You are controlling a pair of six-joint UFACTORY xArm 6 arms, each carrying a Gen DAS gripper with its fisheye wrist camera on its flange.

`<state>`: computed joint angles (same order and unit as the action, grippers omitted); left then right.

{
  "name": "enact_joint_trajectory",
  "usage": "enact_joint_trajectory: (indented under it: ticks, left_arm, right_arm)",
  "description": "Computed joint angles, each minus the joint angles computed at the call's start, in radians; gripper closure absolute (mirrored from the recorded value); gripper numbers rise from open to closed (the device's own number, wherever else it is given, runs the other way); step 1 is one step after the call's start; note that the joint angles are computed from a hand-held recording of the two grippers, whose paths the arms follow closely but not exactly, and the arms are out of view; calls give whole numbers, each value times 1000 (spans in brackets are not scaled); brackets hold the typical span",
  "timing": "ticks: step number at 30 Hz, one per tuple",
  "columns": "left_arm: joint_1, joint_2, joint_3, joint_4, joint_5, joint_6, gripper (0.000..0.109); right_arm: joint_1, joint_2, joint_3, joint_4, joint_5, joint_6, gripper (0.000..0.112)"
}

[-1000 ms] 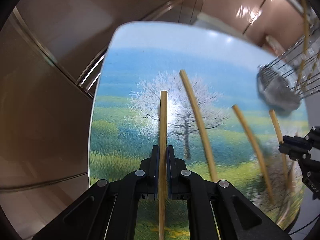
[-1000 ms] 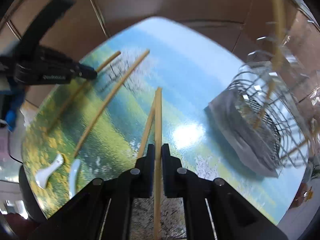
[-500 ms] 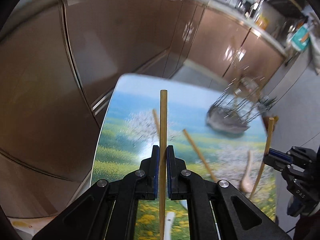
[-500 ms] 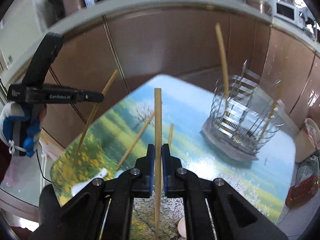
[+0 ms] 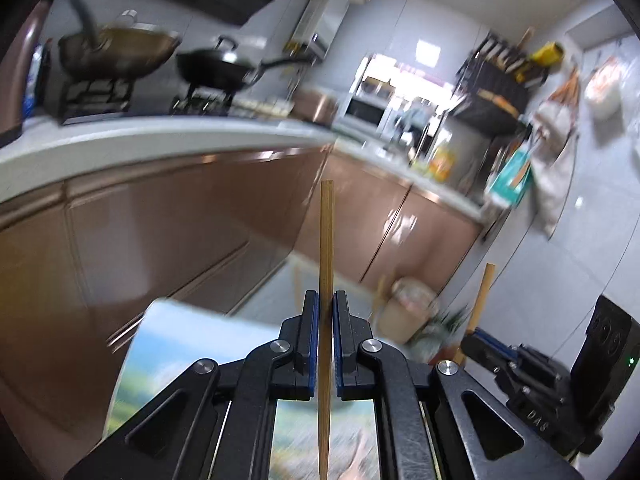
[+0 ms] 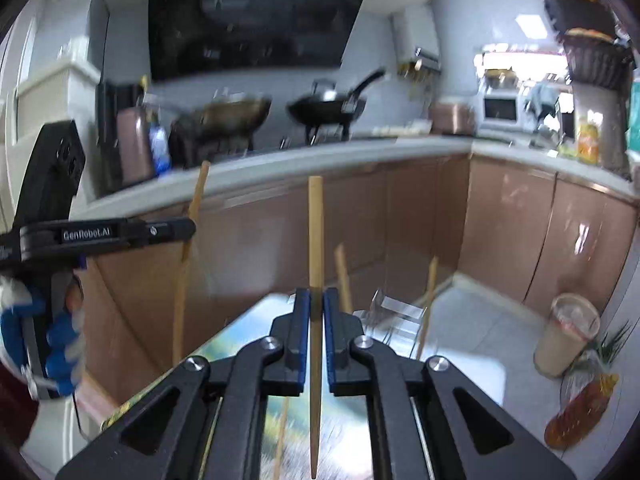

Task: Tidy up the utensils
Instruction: 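Lift the left tool's chopstick toward the holder while the right tool lifts its chopstick, then lower both held chopsticks into the wire holder and open both tools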

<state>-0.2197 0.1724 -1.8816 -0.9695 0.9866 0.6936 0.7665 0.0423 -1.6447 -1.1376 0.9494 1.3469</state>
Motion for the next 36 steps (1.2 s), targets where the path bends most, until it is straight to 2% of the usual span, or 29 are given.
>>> enact_joint_trajectory:
  ticks: [8,11,14,16,22,25,30,33,36]
  left_arm:
    - [-164,134,-108,-127,-333,35,102]
    - [-225,181,-108,-212,-494,109,102]
    - [-266,228,-112,-279,-573,168,102]
    - [-302,263,-112,-331,-656,245,102]
    - [-361,313,-100,-557,-771,511,102]
    - [-387,322,-93,-684,-828,682,102]
    - [-408,323,-60,-752,-871,801,102]
    - [-416,333,-45,-690,-885,749,102]
    - [-425,344,-41,-696,-914,777,102]
  right_arm:
    - [-108,-5,11,-261,-84,132,106]
    - [-155,-3,54,-336,-121,215,106]
    - [-186,-10,113,-400,-136,298,106]
    - [-206,-6,148,-443,-132,353,106]
    - [-244,5,227,-520,-152,490,106]
    - [-256,17,246,-509,-166,498,106]
    - [-264,27,274,-477,-185,496,106]
    - [-262,23,291,-459,-185,483,106]
    - [-259,18,305,-438,-183,466,106]
